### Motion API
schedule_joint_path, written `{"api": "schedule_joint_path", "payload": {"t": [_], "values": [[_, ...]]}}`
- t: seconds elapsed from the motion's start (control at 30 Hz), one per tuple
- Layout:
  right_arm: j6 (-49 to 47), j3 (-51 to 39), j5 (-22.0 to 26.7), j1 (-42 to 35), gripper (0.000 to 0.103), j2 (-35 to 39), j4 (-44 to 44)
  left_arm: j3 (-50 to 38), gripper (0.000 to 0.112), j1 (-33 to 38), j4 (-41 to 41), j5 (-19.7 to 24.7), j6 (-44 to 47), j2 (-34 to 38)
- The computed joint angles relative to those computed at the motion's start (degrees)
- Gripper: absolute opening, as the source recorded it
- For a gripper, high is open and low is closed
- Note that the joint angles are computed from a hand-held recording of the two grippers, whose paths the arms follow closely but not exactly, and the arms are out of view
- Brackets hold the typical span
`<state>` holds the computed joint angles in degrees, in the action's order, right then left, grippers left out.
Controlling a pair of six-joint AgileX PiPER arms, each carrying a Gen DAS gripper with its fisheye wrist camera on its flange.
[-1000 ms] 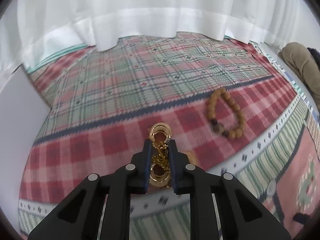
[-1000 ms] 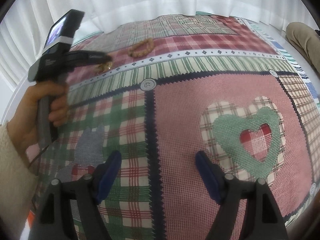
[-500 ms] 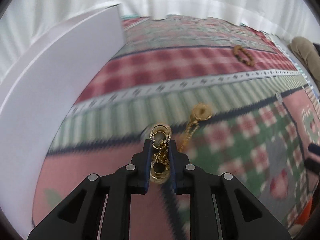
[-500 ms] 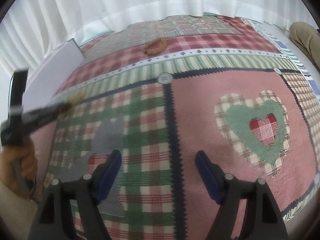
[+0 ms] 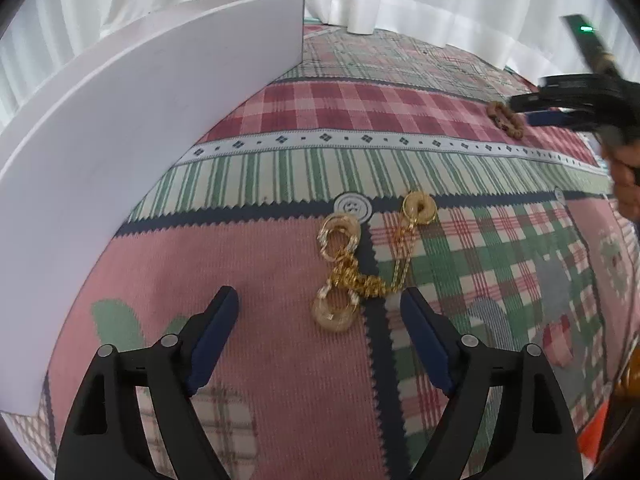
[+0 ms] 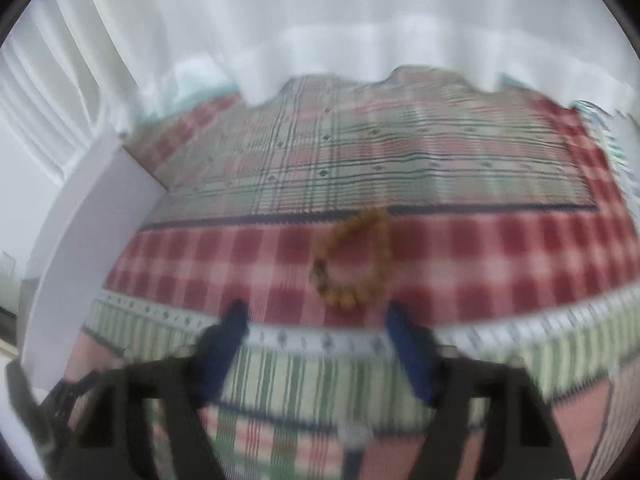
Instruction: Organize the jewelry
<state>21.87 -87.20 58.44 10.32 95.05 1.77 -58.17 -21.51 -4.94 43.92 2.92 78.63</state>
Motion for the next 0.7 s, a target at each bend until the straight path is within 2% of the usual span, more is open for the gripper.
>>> {"api": "schedule_joint_path", "payload": {"t": [0.13,0.2,0.23,0.37,0.5,0.67,0.7], "values": [[-0.85,-7.60,2.90,2.43,0.041,8.48,-4.35,1.17,0.086,3.14,-2.32,1.78,3.45,-2.00],[-1.84,-8.10,3.63,3.40,0.017,9.72,-4.78,1.58,0.086,4.26,-3.17,2.55,4.61,-2.71],[-2.31,-8.11,4.26,3.75,0.014,9.92,-5.17,1.76,0.086,4.55,-3.23,2.85,4.76,-3.07],[-2.17,-4.29,5.09,6.58,0.014,6.67,-4.42,2.65,0.086,3.80,0.02,3.38,2.43,-5.08],[-0.88,3.12,7.47,12.30,0.014,-0.40,-1.66,3.99,0.087,3.04,3.93,3.40,-0.08,-7.82],[6.68,11.82,8.07,22.16,0.015,-8.13,-1.32,4.32,0.087,3.12,4.61,3.75,0.41,-8.97],[9.61,13.48,7.39,24.12,0.017,-9.67,-2.07,4.30,0.087,3.02,4.84,3.90,0.48,-9.06]]}}
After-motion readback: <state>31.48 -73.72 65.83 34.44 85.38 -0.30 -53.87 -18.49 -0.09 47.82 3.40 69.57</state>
